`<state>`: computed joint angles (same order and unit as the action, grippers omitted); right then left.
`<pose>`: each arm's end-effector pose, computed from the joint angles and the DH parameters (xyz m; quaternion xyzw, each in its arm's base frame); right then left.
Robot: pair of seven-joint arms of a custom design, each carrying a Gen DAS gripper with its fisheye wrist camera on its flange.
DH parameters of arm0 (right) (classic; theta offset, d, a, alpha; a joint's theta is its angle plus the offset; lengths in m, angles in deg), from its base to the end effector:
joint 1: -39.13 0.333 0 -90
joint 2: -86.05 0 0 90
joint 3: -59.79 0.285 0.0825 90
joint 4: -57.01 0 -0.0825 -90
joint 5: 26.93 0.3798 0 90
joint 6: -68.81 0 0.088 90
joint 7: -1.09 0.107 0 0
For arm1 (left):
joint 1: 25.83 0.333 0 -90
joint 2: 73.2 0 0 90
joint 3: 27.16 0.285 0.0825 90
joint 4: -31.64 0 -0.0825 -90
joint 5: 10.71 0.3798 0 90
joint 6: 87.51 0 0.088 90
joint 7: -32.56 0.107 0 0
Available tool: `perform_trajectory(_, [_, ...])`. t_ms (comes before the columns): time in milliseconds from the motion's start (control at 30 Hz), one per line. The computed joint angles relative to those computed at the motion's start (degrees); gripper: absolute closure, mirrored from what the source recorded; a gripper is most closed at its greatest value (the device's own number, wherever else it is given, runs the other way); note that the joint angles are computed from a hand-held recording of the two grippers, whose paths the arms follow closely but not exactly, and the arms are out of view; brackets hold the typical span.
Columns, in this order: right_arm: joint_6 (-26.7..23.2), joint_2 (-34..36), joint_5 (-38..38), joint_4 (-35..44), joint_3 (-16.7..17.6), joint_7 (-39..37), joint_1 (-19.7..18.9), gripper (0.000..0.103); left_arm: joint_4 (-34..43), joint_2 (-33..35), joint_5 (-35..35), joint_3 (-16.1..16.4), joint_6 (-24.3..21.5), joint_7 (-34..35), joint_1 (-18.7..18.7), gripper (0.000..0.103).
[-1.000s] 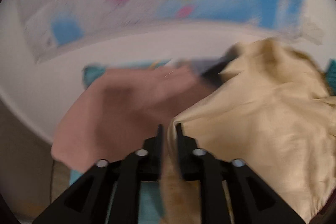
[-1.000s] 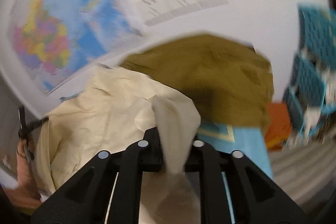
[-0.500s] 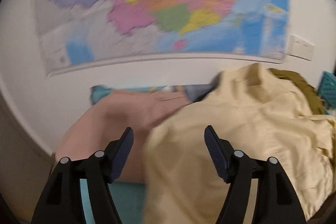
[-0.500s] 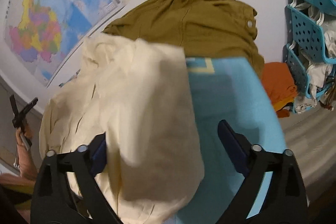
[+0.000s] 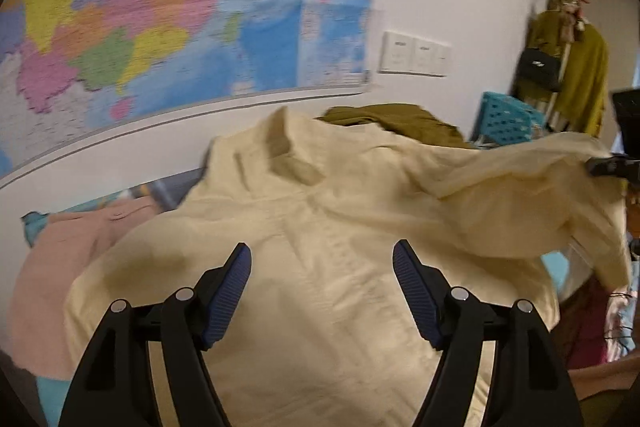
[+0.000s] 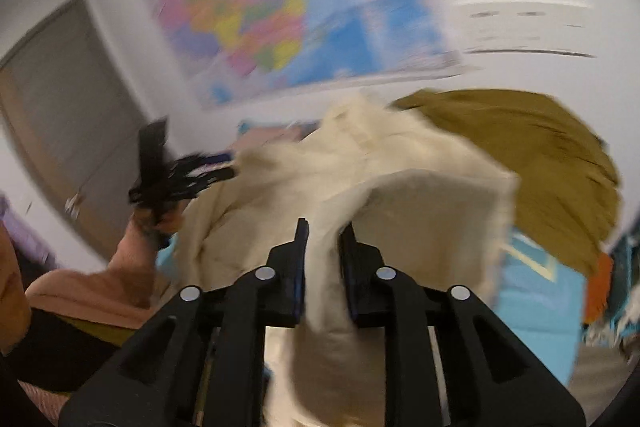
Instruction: Fold large clothes
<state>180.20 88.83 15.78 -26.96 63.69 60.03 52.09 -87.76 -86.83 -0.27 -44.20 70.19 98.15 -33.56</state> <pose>0.5558 0.2151 0.6751 -0.8279 0.3803 0.0650 0.4070 0.4832 -0.2469 0.6016 -0.5796 0.6857 -0.3669 0.2435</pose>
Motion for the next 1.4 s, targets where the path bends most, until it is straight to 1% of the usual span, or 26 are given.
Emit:
perform_trajectory(67, [-3.4,6.4,-3.0,6.9,2.1,2.0,2.2,0.074,-0.5,0.2,-1.3,0.3,1.3,1.6,-0.9,0.029])
perform_trajectory(167, [-5.9,13.3,-5.7,12.4,4.4,6.0,3.7,0.051,-1.5,0.2,-6.4,1.9,2.0,6.4,-3.2,0.028])
perform_trajectory(233, [-4.4,15.1,-8.1,13.1,4.9,6.3,4.1,0.049,-2.4,0.1,-9.8,2.5,1.1,9.1,-4.3,0.028])
perform_trajectory(300, [-2.6,15.5,-6.2,12.6,5.4,5.7,2.6,0.048,-3.2,-0.1,-15.7,4.0,-0.2,13.7,-6.6,0.027])
perform_trajectory(333, [-0.2,14.9,-6.0,11.7,5.3,5.3,2.1,0.048,-3.5,-0.2,-18.9,4.6,-1.2,16.2,-7.8,0.027])
perform_trajectory(367, [4.3,13.9,-6.1,9.6,4.7,5.4,1.7,0.047,-3.9,-0.1,-21.9,5.1,-1.7,18.9,-8.8,0.026])
perform_trajectory(400, [7.1,13.5,-5.6,8.3,4.4,5.8,0.9,0.042,-4.0,0.1,-24.7,5.5,-2.1,21.6,-9.7,0.025])
perform_trajectory(433, [10.6,12.9,-6.6,6.6,4.0,6.6,0.8,0.039,-4.0,0.4,-28.0,5.9,-2.6,24.6,-10.9,0.021])
perform_trajectory(467, [15.6,13.1,-11.0,5.5,1.9,9.6,2.1,0.036,-3.9,0.9,-31.2,6.2,-3.0,27.5,-11.9,0.015])
perform_trajectory(500, [17.3,14.2,-14.6,5.8,1.8,12.2,1.8,0.028,-3.5,1.5,-33.8,6.2,-4.0,29.7,-12.5,0.015])
perform_trajectory(567, [14.9,18.3,-16.2,9.2,2.2,15.3,0.3,0.023,-2.2,3.3,-38.9,6.3,-6.5,34.8,-13.5,0.014])
perform_trajectory(600, [11.8,22.0,-16.1,12.8,2.5,17.5,-0.7,0.02,-1.1,4.6,-40.9,6.2,-8.5,36.7,-13.6,0.013])
perform_trajectory(700, [7.3,28.6,-14.5,18.9,4.7,18.9,-3.2,0.019,3.5,9.5,-39.5,4.5,-15.7,35.4,-12.1,0.014])
perform_trajectory(733, [6.3,30.7,-13.5,20.9,5.4,19.6,-3.9,0.019,4.5,10.6,-38.3,4.0,-17.4,34.5,-11.6,0.029])
perform_trajectory(767, [4.7,32.4,-11.6,22.4,6.6,19.6,-5.0,0.026,6.0,12.1,-37.0,3.7,-19.5,33.8,-11.2,0.053])
perform_trajectory(800, [3.4,34.0,-8.5,23.8,8.4,18.5,-6.5,0.053,7.2,13.1,-36.8,3.5,-21.1,33.8,-10.8,0.062])
perform_trajectory(867, [3.7,33.8,-5.7,23.4,9.8,15.8,-7.7,0.085,8.5,13.6,-33.7,3.2,-22.0,33.1,-10.1,0.083])
perform_trajectory(900, [5.5,32.1,-5.4,21.3,9.7,14.2,-7.6,0.095,8.8,13.0,-30.0,3.1,-21.5,31.9,-9.8,0.085])
perform_trajectory(1033, [11.8,27.0,-1.0,15.9,9.3,11.8,-8.9,0.1,12.1,12.2,-14.5,3.5,-21.7,25.2,-8.0,0.089])
perform_trajectory(1100, [13.6,26.5,-0.7,15.4,8.6,11.9,-8.6,0.1,14.8,13.2,-7.2,4.0,-21.6,22.2,-6.8,0.08])
perform_trajectory(1167, [14.6,27.1,-2.4,15.2,7.3,15.1,-7.5,0.099,17.3,15.1,-0.7,4.6,-21.7,18.7,-6.0,0.052])
perform_trajectory(1200, [14.7,27.8,-3.8,15.6,6.8,16.5,-7.0,0.099,18.3,16.6,4.4,4.9,-22.0,15.2,-5.9,0.05])
perform_trajectory(1233, [14.8,28.6,-5.2,15.7,6.3,18.2,-6.7,0.098,19.2,17.6,5.7,6.0,-22.7,14.2,-6.5,0.043])
perform_trajectory(1267, [14.9,29.1,-6.1,15.6,6.1,19.5,-6.6,0.094,19.8,18.6,2.9,5.7,-23.2,15.0,-5.2,0.032])
perform_trajectory(1300, [15.3,29.2,-5.7,14.9,6.4,20.0,-7.1,0.089,20.1,19.3,-1.6,6.1,-23.9,16.4,-4.3,0.028])
perform_trajectory(1400, [17.2,27.4,-7.0,12.1,6.5,21.1,-7.0,0.075,18.0,19.1,-8.5,6.7,-24.6,18.3,-2.8,0.026])
